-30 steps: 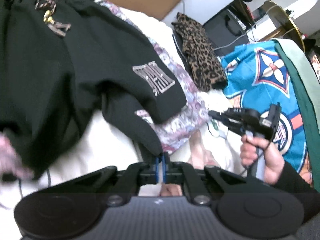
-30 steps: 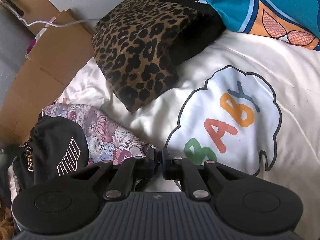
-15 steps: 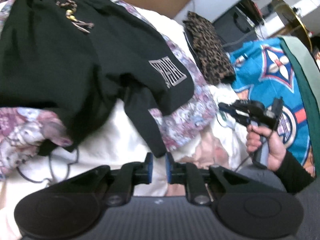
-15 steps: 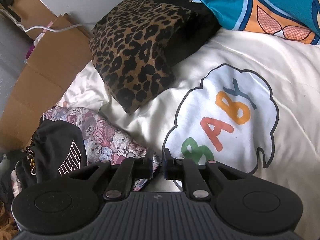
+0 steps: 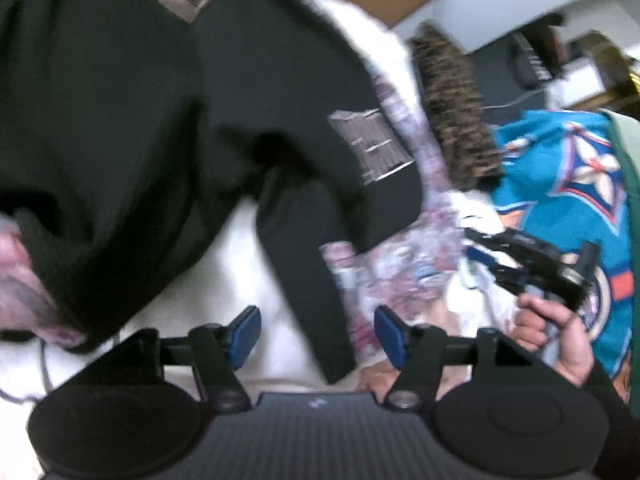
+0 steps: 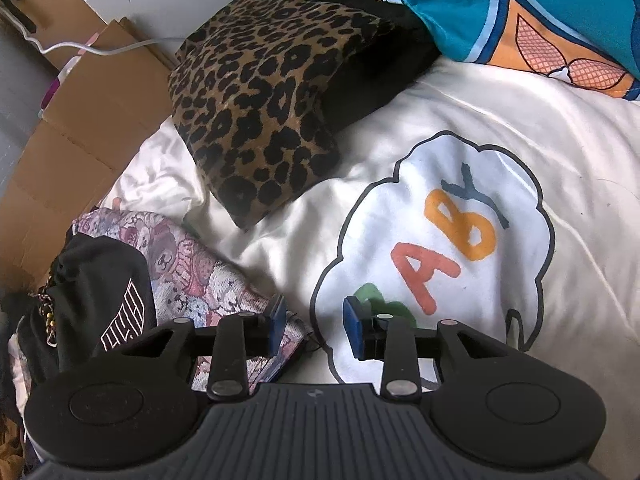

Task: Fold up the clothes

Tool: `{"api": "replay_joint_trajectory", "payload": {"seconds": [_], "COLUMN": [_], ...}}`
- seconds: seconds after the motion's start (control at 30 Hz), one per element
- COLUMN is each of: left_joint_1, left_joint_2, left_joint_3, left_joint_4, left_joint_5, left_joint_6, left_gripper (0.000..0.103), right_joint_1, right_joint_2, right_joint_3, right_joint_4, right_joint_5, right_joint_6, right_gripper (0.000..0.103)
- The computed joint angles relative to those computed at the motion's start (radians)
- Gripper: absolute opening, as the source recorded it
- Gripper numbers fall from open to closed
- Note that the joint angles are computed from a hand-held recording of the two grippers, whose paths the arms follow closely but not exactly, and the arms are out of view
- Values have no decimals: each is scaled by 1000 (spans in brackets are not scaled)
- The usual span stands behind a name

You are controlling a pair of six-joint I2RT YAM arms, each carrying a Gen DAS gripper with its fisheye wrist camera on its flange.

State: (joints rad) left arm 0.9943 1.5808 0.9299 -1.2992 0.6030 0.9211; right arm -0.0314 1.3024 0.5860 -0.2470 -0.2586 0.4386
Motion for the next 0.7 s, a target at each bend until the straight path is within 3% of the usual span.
{"api": "replay_joint_trajectory", "payload": {"seconds": [0.2, 0.27, 0.37, 0.5, 0.7], "left_joint_1": [71, 93, 118, 86, 2], "left_joint_2": [46, 47, 55, 43, 58], "left_joint_3": [41, 58, 72, 27, -59], "left_joint_4": [-69, -85, -86, -21, 78], "left_joint_5": [56, 62, 59, 27, 43], "left_joint_6": [79, 96, 91, 70, -17], "left_gripper": [62, 58, 44, 34, 34], "right_joint_1": [-6, -9, -6, 1, -5], "right_joint_2": [-15, -13, -13, -15, -11], "right_joint_3": [-7, -8, -9, -6, -3], "right_joint_4": [-7, -3, 2, -3, -11], "right_joint_5": [11, 9, 12, 12, 12], "right_joint_6": [8, 15, 16, 8, 10], "right_gripper": [34, 34, 34, 34, 34]}}
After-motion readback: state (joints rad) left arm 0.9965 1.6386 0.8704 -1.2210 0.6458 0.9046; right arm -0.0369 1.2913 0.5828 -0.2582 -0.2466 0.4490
